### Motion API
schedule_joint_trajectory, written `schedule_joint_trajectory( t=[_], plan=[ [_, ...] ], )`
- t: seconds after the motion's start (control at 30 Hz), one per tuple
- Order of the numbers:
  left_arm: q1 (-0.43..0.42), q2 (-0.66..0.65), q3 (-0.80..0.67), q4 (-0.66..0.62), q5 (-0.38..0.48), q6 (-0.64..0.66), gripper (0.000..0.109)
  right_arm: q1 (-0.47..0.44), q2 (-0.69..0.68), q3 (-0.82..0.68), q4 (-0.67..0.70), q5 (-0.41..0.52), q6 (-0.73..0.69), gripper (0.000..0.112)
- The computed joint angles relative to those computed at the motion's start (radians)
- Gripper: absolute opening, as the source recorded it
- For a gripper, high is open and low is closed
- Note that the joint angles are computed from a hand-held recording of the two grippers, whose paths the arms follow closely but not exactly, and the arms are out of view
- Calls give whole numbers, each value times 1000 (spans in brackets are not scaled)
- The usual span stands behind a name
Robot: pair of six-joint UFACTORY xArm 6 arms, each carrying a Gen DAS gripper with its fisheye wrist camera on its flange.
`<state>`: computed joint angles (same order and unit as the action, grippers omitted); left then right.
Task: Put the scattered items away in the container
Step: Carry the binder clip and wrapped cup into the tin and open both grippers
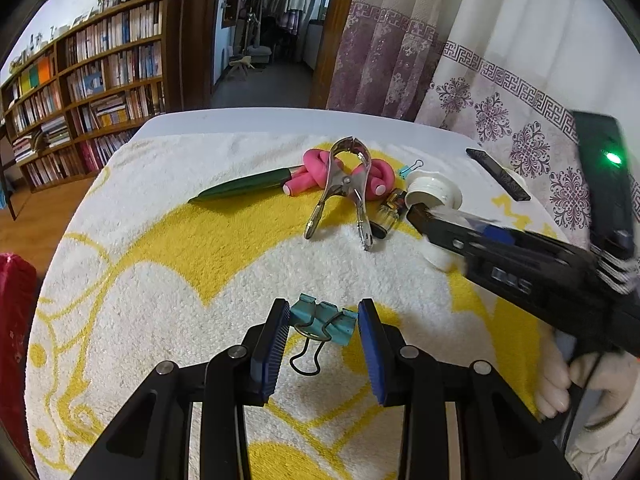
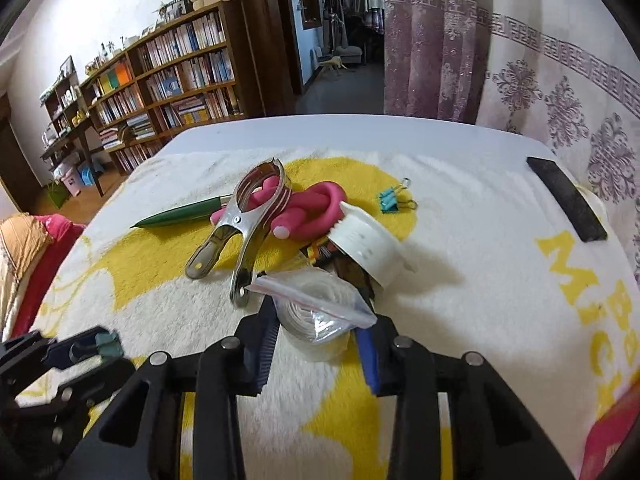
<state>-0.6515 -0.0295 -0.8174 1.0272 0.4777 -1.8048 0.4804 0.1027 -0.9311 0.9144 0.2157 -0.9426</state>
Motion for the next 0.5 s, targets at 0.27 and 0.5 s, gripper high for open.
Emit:
schedule_joint_trajectory(
  t=[0.27,0.5],
  plan=[
    [-25,4,-21,6,14,9,37,-52,-173,129,138,87,-80,39],
    [-45,4,-32,21,21,3,37,-90,-278,242,180,115,-89,39]
  ],
)
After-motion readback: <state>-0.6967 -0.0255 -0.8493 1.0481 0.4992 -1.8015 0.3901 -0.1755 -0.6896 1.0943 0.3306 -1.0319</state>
